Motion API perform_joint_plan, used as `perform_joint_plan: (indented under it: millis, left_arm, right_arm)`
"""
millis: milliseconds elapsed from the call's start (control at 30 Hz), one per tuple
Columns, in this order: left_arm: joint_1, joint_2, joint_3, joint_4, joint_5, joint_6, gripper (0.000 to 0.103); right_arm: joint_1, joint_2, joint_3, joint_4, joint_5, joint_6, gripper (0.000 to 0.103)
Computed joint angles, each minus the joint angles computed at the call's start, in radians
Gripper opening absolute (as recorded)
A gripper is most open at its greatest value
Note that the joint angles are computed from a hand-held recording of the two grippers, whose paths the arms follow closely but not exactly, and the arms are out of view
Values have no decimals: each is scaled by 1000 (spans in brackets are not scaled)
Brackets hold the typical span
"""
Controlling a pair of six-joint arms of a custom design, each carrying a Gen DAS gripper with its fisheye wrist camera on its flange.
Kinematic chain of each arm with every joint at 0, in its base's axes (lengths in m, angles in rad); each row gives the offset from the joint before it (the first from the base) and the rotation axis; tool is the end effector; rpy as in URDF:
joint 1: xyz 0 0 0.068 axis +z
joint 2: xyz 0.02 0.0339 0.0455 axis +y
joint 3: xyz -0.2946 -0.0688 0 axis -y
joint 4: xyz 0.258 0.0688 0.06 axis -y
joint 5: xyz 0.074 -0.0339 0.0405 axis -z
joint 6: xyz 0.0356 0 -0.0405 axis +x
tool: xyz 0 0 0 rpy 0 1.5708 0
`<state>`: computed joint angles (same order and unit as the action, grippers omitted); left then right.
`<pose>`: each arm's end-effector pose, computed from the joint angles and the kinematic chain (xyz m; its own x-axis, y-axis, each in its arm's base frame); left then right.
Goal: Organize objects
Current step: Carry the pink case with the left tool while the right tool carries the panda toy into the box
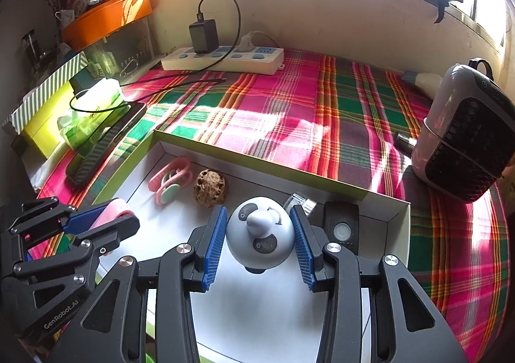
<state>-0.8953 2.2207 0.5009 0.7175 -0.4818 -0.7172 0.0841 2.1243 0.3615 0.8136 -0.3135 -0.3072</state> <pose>0.1855 -0.2052 -0.0050 -0.7491 0.0035 -0.6624 0.0573 0.9966 -0.0596 0.2455 0.0317 0.0117 -0.6939 -0.3472 -0.6309 -0.4917 0.8685 0.0629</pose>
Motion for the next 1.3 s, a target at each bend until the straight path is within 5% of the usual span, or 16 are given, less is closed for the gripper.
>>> perform_joint_plan:
  millis: [1300]
  left_arm:
    - [16,49,57,-24,2,36,16]
  right_arm:
    - [64,52,96,-67,57,-4,42]
